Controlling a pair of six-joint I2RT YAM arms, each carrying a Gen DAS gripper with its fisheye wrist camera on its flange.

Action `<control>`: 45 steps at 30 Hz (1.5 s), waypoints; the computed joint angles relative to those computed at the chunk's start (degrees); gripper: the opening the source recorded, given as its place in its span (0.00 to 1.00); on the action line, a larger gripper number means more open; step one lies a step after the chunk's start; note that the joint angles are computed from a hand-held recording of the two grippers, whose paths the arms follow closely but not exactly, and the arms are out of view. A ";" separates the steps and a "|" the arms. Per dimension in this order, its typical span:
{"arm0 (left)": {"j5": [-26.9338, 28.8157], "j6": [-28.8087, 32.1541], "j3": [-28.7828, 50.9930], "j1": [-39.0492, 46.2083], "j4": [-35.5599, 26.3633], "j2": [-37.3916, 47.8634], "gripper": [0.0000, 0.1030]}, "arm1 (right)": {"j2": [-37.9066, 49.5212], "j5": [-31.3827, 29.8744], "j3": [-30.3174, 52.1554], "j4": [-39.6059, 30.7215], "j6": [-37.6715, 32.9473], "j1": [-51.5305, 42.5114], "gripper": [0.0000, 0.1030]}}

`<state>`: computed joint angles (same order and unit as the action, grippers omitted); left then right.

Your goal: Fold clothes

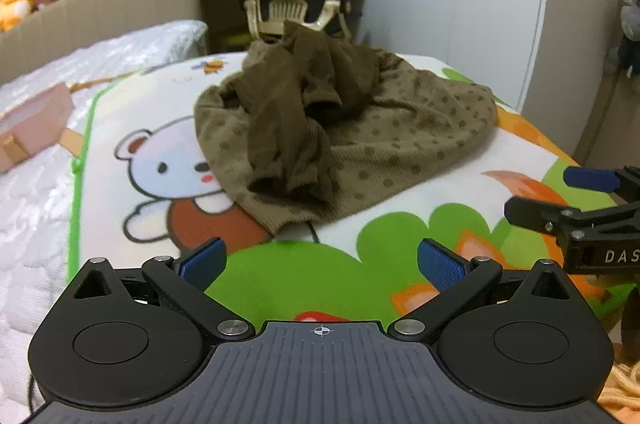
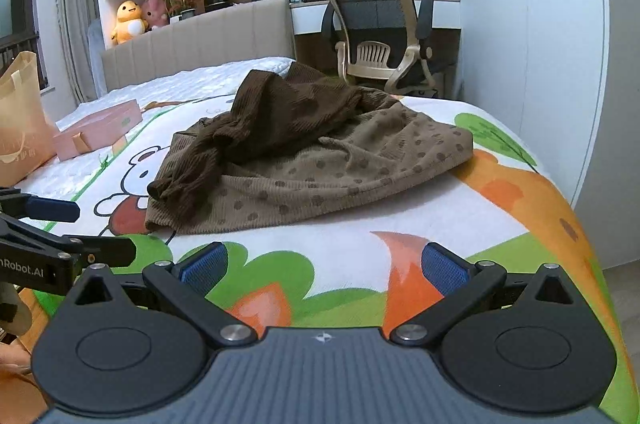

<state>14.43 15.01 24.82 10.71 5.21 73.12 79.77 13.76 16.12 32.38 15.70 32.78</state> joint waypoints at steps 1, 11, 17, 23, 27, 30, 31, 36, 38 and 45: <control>-0.30 -0.20 0.37 -0.20 -0.13 0.64 1.00 | 0.09 0.03 0.02 0.03 0.08 0.01 1.00; -1.35 -0.34 -0.47 -0.05 1.01 -0.08 1.00 | 0.81 0.44 0.30 0.11 0.90 0.26 1.00; -1.84 -0.45 -0.64 -0.14 1.71 0.45 1.00 | 0.98 0.29 0.58 -0.24 0.61 0.37 1.00; -2.12 -0.61 -0.58 -0.30 1.40 0.30 1.00 | 1.01 0.28 0.71 -0.46 0.50 0.42 1.00; -1.97 -0.52 -0.50 -0.11 1.26 0.30 1.00 | 1.04 0.49 0.81 -0.57 0.51 0.58 1.00; -1.92 -0.48 -0.45 -0.04 1.25 0.44 1.00 | 1.06 0.52 0.84 -0.59 0.46 0.64 1.00; -1.96 -0.50 -0.42 -0.08 1.19 0.41 1.00 | 1.03 0.46 0.86 -0.64 0.43 0.58 1.00; -3.00 -1.13 -0.48 -0.44 1.14 0.44 1.00 | 0.90 0.47 0.86 -0.75 0.41 0.58 1.00; -3.00 -1.16 -0.48 -0.40 1.07 0.59 1.00 | 1.06 0.56 0.88 -0.65 0.46 0.65 1.00; -3.28 -1.48 -0.37 -0.54 0.80 0.71 1.00 | 1.17 0.75 0.94 -0.41 0.12 1.10 1.00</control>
<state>11.15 13.52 24.45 10.17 6.01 73.83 80.94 14.51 17.06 31.96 15.82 33.88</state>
